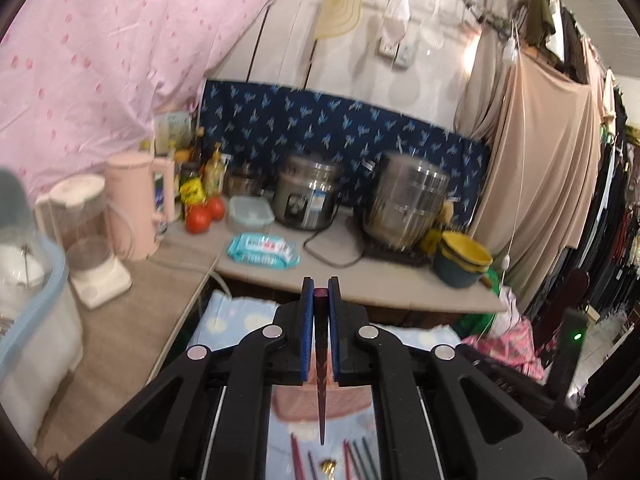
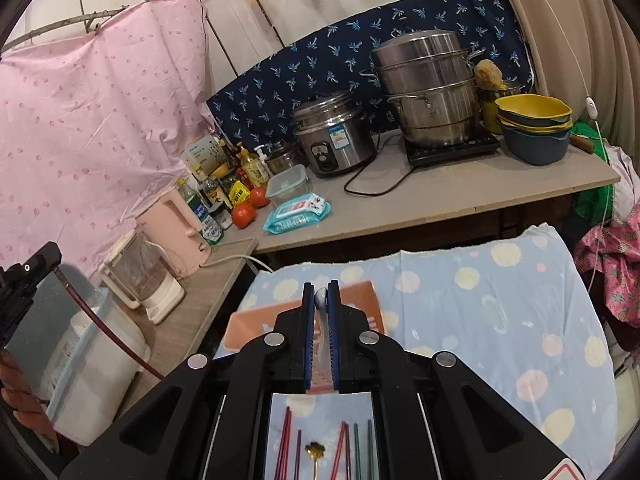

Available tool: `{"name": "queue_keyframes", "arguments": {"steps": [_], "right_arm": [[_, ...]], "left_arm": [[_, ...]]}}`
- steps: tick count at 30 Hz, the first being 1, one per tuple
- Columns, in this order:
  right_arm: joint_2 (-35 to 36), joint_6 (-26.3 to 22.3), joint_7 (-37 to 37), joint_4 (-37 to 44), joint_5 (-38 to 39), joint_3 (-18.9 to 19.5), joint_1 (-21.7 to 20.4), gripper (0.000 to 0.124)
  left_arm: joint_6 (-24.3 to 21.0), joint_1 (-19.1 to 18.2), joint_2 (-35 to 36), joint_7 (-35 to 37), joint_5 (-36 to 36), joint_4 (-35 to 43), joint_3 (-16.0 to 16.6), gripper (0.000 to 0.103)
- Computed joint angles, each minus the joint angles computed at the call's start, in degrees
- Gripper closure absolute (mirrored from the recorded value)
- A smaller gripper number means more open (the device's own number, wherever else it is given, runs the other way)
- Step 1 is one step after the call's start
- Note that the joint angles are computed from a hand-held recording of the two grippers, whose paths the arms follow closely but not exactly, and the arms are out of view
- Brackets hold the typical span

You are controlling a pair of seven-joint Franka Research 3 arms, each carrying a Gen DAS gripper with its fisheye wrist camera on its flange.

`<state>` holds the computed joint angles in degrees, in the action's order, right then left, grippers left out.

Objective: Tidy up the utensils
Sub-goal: 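Lift both and drop them into the pink basket, opening both tools, then grasp a red chopstick with the left tool while the right tool grasps a green chopstick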

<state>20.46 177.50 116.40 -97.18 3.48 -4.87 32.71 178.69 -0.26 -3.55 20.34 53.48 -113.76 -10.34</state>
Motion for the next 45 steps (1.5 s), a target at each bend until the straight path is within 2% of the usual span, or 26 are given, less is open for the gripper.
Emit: {"name": "queue_keyframes", "arguments": {"steps": [4, 10, 13, 15, 19, 20, 21, 22, 24, 25, 27, 31, 33, 36, 38, 41, 43, 45], "right_arm": [[5.6, -1.9, -3.6, 8.5, 3.4, 4.6, -4.2, 0.117], [12.8, -6.9, -5.1, 17.4, 6.7, 6.1, -6.0, 0.117], [14.8, -9.1, -4.6, 18.9, 6.8, 5.1, -5.7, 0.117], [15.7, -10.1, -4.0, 19.3, 6.5, 4.5, -5.4, 0.117], [16.4, -11.2, -3.5, 19.2, 5.6, 3.8, -5.1, 0.116], [15.9, -10.5, -2.3, 18.3, 4.8, 2.5, -4.2, 0.115], [15.5, -10.1, -0.8, 17.5, 3.8, 0.9, -3.0, 0.112], [14.8, -9.7, 0.4, 16.3, 2.9, -0.2, -2.1, 0.107], [12.6, -8.1, 1.7, 13.2, 1.1, -1.5, -0.9, 0.099], [11.0, -7.0, 2.8, 10.8, -0.3, -3.0, 0.5, 0.095], [7.8, -5.0, 4.6, 5.7, -3.1, -5.3, 2.9, 0.091], [0.5, -1.6, 7.4, -6.3, -7.5, -8.0, 6.6, 0.086], [-2.9, -1.0, 11.8, -12.5, -12.0, -12.3, 11.1, 0.086], [-6.9, -2.0, 22.0, -20.0, -23.1, -20.9, 20.0, 0.086], [-9.2, -2.7, 25.8, -24.0, -27.4, -21.8, 21.8, 0.086], [-12.3, -4.8, 35.1, -29.2, -38.0, -24.6, 25.6, 0.086], [-13.9, -6.4, 39.3, -32.1, -42.4, -24.3, 26.1, 0.086], [-14.8, -6.5, 39.6, -34.7, -42.0, -22.3, 25.1, 0.086]], "left_arm": [[-1.4, 0.1, 3.8, -10.8, 12.8, 7.7, 0.3, 0.096], [-2.7, -4.0, 10.8, -20.7, 23.0, 14.7, 4.9, 0.096], [-3.8, -5.4, 13.3, -20.6, 22.9, 15.1, 6.3, 0.096], [-4.5, -5.7, 14.4, -16.3, 18.6, 14.3, 6.4, 0.096], [-5.8, -7.0, 14.9, -13.0, 15.0, 12.4, 7.6, 0.096], [-6.1, -7.3, 14.8, -13.0, 14.9, 11.9, 7.9, 0.095], [-6.5, -7.5, 14.6, -12.6, 14.4, 11.4, 8.0, 0.087], [-7.2, -7.7, 14.0, -12.3, 14.0, 10.5, 8.1, 0.07], [-9.0, -8.5, 12.5, -16.0, 17.5, 8.9, 8.7, 0.046], [-10.1, -8.7, 11.2, -19.1, 20.5, 7.8, 8.8, 0.04], [-10.4, -7.7, 9.0, -20.8, 22.1, 4.9, 7.8, 0.039], [-11.8, -5.3, 4.2, -18.5, 19.2, -3.1, 5.2, 0.039], [-11.9, -4.4, 2.1, -17.4, 17.2, -7.7, 4.2, 0.039], [-10.7, -3.5, 0.2, -13.0, 11.4, -13.9, 2.8, 0.039], [-11.3, -3.3, -0.7, -12.0, 10.5, -17.1, 1.7, 0.039], [-11.6, -3.7, -1.6, -9.7, 8.7, -21.9, 0.2, 0.039], [-11.4, -4.3, -1.8, -7.0, 5.8, -24.8, -0.4, 0.039], [-10.3, -5.0, -1.7, -4.1, 2.1, -27.1, -0.7, 0.039]]}}
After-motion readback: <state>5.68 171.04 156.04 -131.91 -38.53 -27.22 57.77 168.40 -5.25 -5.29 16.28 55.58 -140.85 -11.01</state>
